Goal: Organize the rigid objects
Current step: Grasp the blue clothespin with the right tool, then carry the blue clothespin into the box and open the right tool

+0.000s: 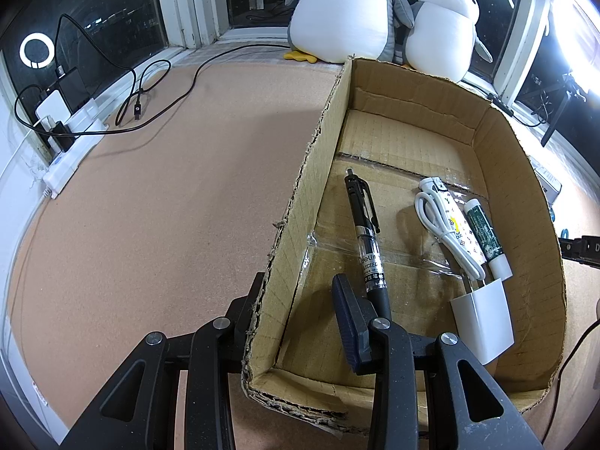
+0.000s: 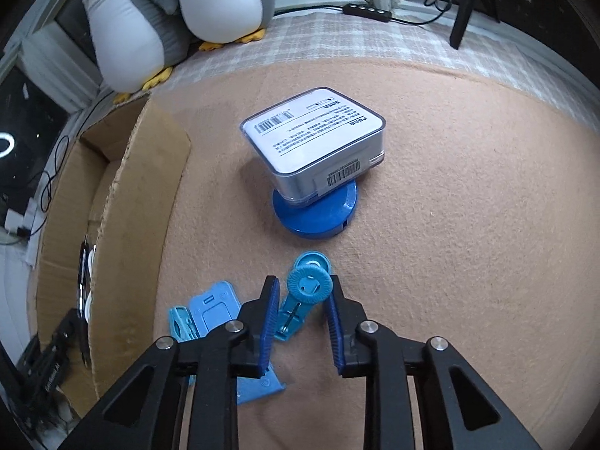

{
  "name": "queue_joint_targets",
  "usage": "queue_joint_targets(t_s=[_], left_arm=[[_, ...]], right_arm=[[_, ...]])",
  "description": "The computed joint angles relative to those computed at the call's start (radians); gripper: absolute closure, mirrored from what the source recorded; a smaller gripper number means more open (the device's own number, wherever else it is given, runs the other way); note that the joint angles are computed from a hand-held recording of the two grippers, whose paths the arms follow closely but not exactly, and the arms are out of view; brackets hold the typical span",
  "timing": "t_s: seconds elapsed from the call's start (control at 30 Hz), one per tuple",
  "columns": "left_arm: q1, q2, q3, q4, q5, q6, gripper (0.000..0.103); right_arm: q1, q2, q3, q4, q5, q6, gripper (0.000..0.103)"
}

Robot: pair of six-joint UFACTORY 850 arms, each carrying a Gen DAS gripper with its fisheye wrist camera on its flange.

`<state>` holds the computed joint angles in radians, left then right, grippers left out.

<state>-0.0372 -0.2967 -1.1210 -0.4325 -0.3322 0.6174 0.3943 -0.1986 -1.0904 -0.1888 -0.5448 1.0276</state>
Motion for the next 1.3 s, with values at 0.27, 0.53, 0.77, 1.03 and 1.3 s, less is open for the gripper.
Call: queue_joint_targets(t_s=[0.27,0.53,0.77,1.03,1.3], left_arm=[[0.0,0.0,0.0,0.001,0.0,0.0,0.066],[0.001,0.0,0.0,-0.001,0.0,0.001,0.066],[0.0,0.001,0.001,0.001,0.001,-0.001,0.066],[-0.001,0.001,0.001,0.0,0.001,0.0,0.066],[-0.001,0.0,0.001,0.0,0.001,-0.001,0.066]], right_arm=[[0.008,0.037,0.042,0.028,0.038,-0.044,0.091],[0.022,0.075,0.05,-0.007,0.058,-0.013,0.091],[0.051,0.081,-0.017,-0.085,0.078,0.001,0.091],[0.078,-0.002,-0.137,-0.128,0.088,-0.008,0.091],[0.092,-0.106,-0.253,-0.094,0.08,-0.088,0.091]])
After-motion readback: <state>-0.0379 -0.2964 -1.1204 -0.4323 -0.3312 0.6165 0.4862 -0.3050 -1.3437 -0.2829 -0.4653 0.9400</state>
